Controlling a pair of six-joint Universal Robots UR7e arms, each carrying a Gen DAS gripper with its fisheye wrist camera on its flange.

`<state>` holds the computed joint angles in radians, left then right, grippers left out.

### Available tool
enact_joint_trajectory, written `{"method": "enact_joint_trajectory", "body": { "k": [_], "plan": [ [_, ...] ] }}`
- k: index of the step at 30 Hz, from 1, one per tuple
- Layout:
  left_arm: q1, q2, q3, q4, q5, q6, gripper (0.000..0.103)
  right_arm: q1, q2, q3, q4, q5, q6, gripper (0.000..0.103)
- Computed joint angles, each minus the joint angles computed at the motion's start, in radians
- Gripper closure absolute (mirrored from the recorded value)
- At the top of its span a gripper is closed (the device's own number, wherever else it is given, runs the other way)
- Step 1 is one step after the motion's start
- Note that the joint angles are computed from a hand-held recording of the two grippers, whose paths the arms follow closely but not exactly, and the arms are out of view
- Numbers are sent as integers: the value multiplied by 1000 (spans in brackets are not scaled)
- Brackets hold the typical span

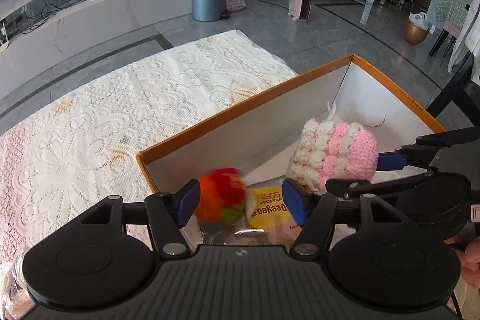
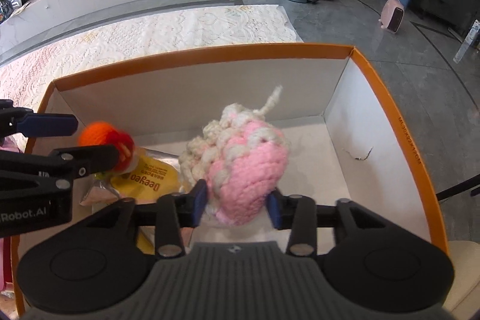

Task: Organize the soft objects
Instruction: 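Open both grippers to drop the fruit and pouch into the box, then move both tools back over the brown towel and orange sponge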

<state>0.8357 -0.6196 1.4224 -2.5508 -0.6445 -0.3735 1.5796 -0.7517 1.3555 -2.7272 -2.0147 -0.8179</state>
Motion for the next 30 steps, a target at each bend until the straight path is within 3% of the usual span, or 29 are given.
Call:
{"method": "enact_joint_trajectory", "body": {
  "k": [2, 8, 14, 25, 30],
  "plan": [
    [-3, -3, 7, -19, 3, 8, 25, 1, -7, 12, -11, -2, -10, 42],
    [-27, -30, 47, -63, 13, 16, 25, 14, -36, 52, -52, -16, -29, 32],
    [-68, -71, 116, -99, 58, -18, 28, 27, -100, 147, -147, 5, -61, 31],
    [-186, -215, 380, -190, 197, -155, 30, 27, -295, 485, -375, 256, -69, 31],
    [-256, -310, 529, -116, 287, -383, 30, 30, -347, 640, -491, 353, -85, 31]
  ]
}}
